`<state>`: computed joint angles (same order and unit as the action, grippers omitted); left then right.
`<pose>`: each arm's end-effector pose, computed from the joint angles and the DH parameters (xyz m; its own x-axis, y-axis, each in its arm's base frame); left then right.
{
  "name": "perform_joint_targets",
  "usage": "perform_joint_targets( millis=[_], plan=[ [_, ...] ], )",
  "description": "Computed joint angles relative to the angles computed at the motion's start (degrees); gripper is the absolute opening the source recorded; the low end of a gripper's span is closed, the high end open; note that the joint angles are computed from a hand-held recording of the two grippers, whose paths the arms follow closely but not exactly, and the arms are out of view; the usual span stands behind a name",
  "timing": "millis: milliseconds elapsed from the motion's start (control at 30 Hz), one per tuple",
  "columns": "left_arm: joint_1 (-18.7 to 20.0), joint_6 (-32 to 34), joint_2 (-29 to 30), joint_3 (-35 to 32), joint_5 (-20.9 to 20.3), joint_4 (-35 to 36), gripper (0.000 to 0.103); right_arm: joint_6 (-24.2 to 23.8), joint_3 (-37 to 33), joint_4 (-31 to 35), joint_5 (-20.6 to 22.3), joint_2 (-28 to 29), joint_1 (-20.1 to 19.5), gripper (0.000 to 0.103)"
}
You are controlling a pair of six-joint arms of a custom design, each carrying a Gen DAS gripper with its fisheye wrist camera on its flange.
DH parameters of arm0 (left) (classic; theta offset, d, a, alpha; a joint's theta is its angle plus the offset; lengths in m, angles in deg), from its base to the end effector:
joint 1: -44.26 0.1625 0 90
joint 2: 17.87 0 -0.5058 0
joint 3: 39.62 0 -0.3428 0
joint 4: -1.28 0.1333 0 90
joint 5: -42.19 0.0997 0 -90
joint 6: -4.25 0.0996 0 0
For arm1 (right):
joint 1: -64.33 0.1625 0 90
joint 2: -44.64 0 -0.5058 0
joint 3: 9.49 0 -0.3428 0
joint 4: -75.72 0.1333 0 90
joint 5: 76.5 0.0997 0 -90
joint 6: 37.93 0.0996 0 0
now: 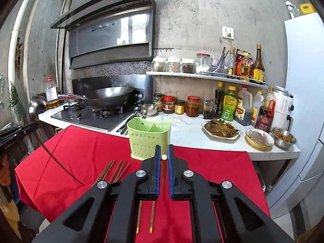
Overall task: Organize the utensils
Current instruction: 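Lift the left tool's chopstick over the green holder while the right tool carries its own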
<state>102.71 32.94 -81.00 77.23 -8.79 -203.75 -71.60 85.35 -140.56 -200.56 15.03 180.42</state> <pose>-0.1193 -0.5689 0.3877 -0.7137 0.1401 -0.6863 0.6769 0.3897 -0.6244 0.3792 -0.5980 0.1485 -0.6806 -0.1779 0.7107 -0.7092 0.4038 -0.5780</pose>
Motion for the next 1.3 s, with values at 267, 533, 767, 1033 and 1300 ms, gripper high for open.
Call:
perform_joint_targets(
  millis=[267, 533, 767, 1033, 1300],
  plan=[
    [1.49, -0.87, 1.94, -2.55, 2.55, 4.57, 0.007, -1.27, -5.15, 2.45, -2.0, 2.06, -0.71, 0.008],
    [1.53, 2.91, 2.7, -2.24, 0.61, -1.18, 0.006, -3.81, -6.13, -0.16, -0.37, 3.13, -0.58, 0.007],
    [1.88, 4.33, 6.34, -8.79, -4.61, -1.55, 0.006, -5.18, -12.05, 2.64, 3.55, 5.22, -0.94, 0.007],
    [0.71, 7.9, 12.06, -23.47, -12.77, 1.81, 0.006, -9.25, -26.14, 4.55, 10.66, 8.11, -0.08, 0.007],
    [4.41, 5.25, 19.7, -36.8, -16.48, 12.44, 0.006, -2.79, -33.7, 11.75, 14.49, 10.07, -2.84, 0.007]
  ],
)
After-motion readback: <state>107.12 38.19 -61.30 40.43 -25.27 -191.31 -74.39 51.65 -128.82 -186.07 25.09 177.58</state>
